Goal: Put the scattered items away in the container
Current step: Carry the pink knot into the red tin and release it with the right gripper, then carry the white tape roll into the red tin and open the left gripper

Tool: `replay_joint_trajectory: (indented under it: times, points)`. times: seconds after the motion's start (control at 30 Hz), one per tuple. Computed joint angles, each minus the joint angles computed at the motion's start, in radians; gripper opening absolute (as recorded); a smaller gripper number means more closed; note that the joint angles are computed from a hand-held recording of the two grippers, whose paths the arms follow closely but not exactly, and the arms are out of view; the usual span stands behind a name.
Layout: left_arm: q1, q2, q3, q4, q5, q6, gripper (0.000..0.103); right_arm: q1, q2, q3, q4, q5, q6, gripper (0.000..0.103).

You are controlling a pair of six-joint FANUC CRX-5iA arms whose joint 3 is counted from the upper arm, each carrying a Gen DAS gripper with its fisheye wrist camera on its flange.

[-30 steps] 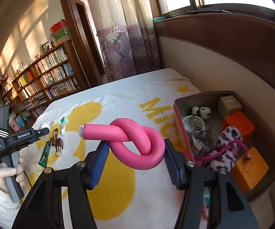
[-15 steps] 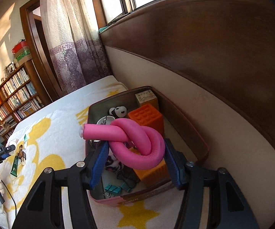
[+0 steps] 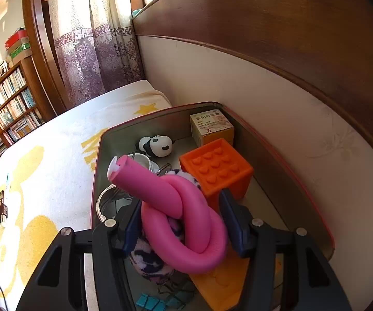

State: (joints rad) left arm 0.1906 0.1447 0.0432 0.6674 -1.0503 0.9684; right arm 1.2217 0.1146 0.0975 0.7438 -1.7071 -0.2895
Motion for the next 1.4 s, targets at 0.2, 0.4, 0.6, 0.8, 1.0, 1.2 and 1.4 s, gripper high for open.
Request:
replay_joint_trajectory:
  times: [0.2, 0.4, 0.6, 0.8, 1.0, 1.2, 1.4]
  points:
    - [-0.005, -0.005, -0.004, -0.006, 0.002, -0.004, 0.048, 0.067, -0.022, -0.030, 0.052, -0.055, -0.057, 0.065]
    - [-0.013, -0.023, -0.019, -0.005, 0.012, -0.020, 0.048, 0.130, -0.030, -0.040, 0.123, -0.151, -0.123, 0.077]
    - [-0.020, -0.031, -0.027, -0.009, 0.005, -0.030, 0.048, 0.134, 0.013, 0.020, 0.115, -0.260, -0.073, 0.077]
    - [-0.015, -0.040, -0.042, 0.009, 0.003, -0.045, 0.048, 0.158, -0.034, -0.029, 0.112, -0.219, -0.158, 0.077]
    - [-0.012, -0.046, -0.047, 0.025, 0.003, -0.055, 0.048, 0.151, -0.018, -0.020, 0.121, -0.116, -0.052, 0.077]
    - [-0.011, -0.058, -0.060, 0.042, 0.003, -0.077, 0.048, 0.110, 0.005, 0.004, 0.050, -0.225, -0.127, 0.077]
    - [-0.019, -0.064, -0.063, 0.047, -0.005, -0.088, 0.048, 0.138, 0.003, -0.019, 0.096, -0.252, -0.170, 0.077]
